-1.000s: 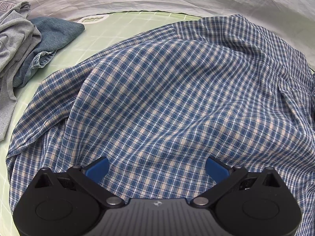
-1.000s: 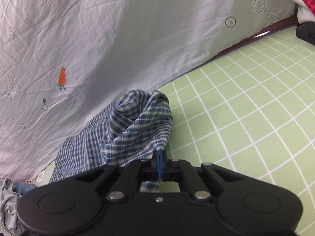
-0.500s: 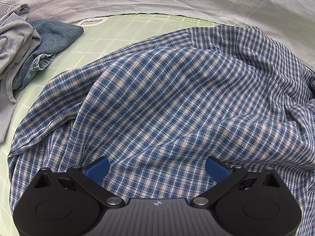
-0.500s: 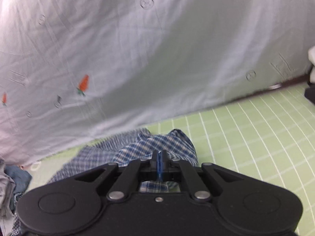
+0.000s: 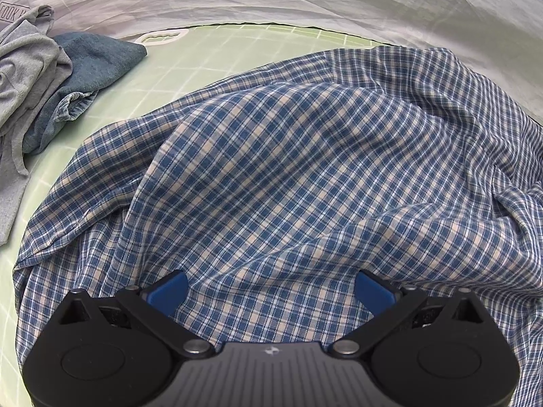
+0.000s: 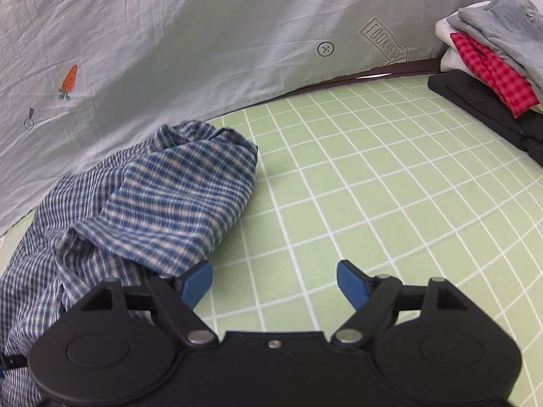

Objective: Fold clothes

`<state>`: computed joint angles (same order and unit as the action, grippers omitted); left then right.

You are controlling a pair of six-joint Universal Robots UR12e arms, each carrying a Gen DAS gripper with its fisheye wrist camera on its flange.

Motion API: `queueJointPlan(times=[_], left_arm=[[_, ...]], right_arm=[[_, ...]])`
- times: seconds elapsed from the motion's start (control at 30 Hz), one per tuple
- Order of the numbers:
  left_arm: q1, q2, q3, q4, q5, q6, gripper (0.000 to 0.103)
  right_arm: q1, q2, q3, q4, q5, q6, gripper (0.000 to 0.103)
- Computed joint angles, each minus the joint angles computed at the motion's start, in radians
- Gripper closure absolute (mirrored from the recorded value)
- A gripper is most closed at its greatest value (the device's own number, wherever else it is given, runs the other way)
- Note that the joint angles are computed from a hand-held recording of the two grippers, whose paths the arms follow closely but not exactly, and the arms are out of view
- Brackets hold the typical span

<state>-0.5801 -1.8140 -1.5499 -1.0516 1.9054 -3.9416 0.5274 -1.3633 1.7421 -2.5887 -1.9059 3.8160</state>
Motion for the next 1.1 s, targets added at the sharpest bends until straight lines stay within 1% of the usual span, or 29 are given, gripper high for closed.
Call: queueJointPlan(times=[0.13, 0.23, 0.33, 0.4, 0.43, 0.47, 0.5, 0.57, 0.6, 0.63, 0.67, 0.73, 0.8, 0.97, 1.1], left_arm=[[-0.001, -0.001, 0.002, -0.003, 0.002, -0.007, 0.0], [-0.002, -0.001, 0.0, -0.001, 0.004, -0.009, 0.0], [-0.002, -0.002, 0.001, -0.001, 0.004, -0.01, 0.0], [-0.002, -0.002, 0.001, -0.001, 0.004, -0.009, 0.0], [-0.002, -0.002, 0.001, 0.0, 0.005, -0.009, 0.0], [-0.002, -0.002, 0.001, 0.0, 0.006, -0.009, 0.0], [-0.002, -0.002, 0.001, 0.001, 0.006, -0.009, 0.0], [-0.002, -0.002, 0.0, 0.003, 0.007, -0.008, 0.0], [-0.002, -0.002, -0.001, 0.005, 0.007, -0.008, 0.0], [-0.002, -0.002, -0.003, 0.007, 0.007, -0.007, 0.0], [-0.002, -0.001, -0.006, 0.01, 0.007, -0.006, 0.0], [-0.001, -0.001, -0.01, 0.014, 0.007, -0.004, 0.0], [-0.001, 0.0, -0.014, 0.019, 0.008, -0.002, 0.0], [0.004, 0.006, -0.029, 0.036, 0.004, 0.013, 0.0], [0.01, 0.013, -0.047, 0.051, 0.002, 0.023, 0.0]], right_arm=[[0.002, 0.006, 0.005, 0.007, 0.07, -0.007, 0.02], [0.006, 0.028, -0.004, -0.042, 0.078, -0.024, 0.018], [-0.001, 0.054, -0.017, -0.091, 0.109, -0.008, 0.017], [-0.004, 0.072, -0.03, -0.111, 0.124, 0.0, 0.019], [-0.006, 0.081, -0.037, -0.121, 0.131, 0.004, 0.022], [-0.007, 0.09, -0.041, -0.13, 0.137, 0.008, 0.029], [-0.005, 0.097, -0.046, -0.139, 0.131, -0.003, 0.03], [-0.002, 0.111, -0.058, -0.15, 0.121, -0.031, 0.049], [-0.001, 0.118, -0.065, -0.151, 0.117, -0.047, 0.054], [-0.002, 0.122, -0.069, -0.155, 0.123, -0.052, 0.064], [-0.005, 0.125, -0.073, -0.156, 0.133, -0.055, 0.081], [-0.005, 0.13, -0.084, -0.131, 0.133, -0.08, 0.101], [0.002, 0.131, -0.092, -0.115, 0.088, -0.155, 0.101], [0.004, 0.119, -0.093, -0.142, -0.058, -0.303, 0.101], [0.001, 0.125, -0.111, -0.21, -0.235, -0.475, 0.101]])
